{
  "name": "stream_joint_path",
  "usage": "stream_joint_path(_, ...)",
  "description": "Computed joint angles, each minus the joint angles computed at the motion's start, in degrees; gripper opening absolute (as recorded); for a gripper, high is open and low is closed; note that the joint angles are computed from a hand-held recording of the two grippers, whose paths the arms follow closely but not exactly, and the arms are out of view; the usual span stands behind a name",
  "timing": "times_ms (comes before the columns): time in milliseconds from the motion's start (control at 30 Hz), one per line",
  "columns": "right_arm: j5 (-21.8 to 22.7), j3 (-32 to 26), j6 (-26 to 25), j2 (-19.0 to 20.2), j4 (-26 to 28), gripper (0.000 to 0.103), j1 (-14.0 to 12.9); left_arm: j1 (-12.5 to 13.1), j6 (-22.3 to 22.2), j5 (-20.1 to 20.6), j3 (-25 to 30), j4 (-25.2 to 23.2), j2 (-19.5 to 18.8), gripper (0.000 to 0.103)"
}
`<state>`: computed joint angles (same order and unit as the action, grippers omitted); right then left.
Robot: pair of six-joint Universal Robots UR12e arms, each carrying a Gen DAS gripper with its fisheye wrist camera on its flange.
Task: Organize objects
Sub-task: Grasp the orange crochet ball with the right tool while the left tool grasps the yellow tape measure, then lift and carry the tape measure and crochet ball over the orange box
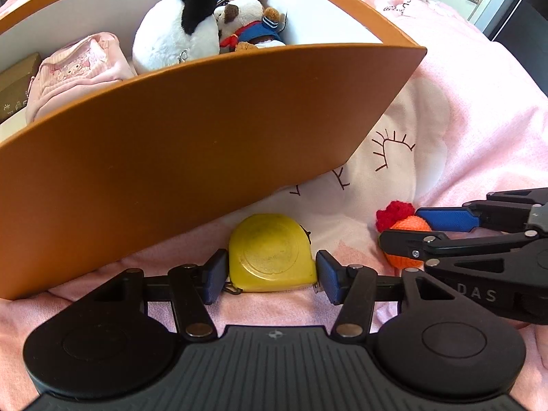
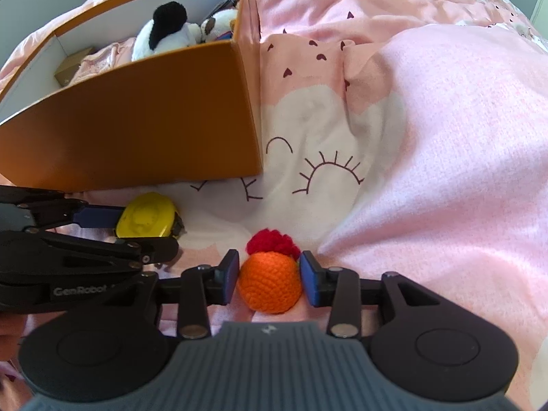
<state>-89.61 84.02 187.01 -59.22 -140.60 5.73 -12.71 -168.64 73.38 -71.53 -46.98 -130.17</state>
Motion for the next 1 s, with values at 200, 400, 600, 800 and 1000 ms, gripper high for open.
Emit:
stream_joint_path(200,0.4,-0.1,0.8,0.0,0.2,0.041,-0.2,0.4,-1.0,-1.4,-0.7,0.5,0.7,0.062)
stream_joint_path(400,-0.4,0.4,0.2,-0.6,-1.0,0.040,0.1,0.8,-1.3,-2.5,-2.2,1.8,2.0,0.062)
stream_joint_path(600,-0.6,1.2,-1.0,-2.0,-3.0,0.040,0.4,1.6,-0.9,-5.6,-4.6,4.5,4.1,0.062)
stream_joint_path(800,-0.1,2.1,-2.9,-3.8,-5.6,0.040,0.7,2.8,-2.2,-10.2,-6.7,7.1,6.5,0.062)
stream_joint_path(1000,0.6,2.3,-5.7,-5.4,-8.5,0.040,1.0,3.6,-4.3,-14.2,-7.8,11.3,8.0,0.062)
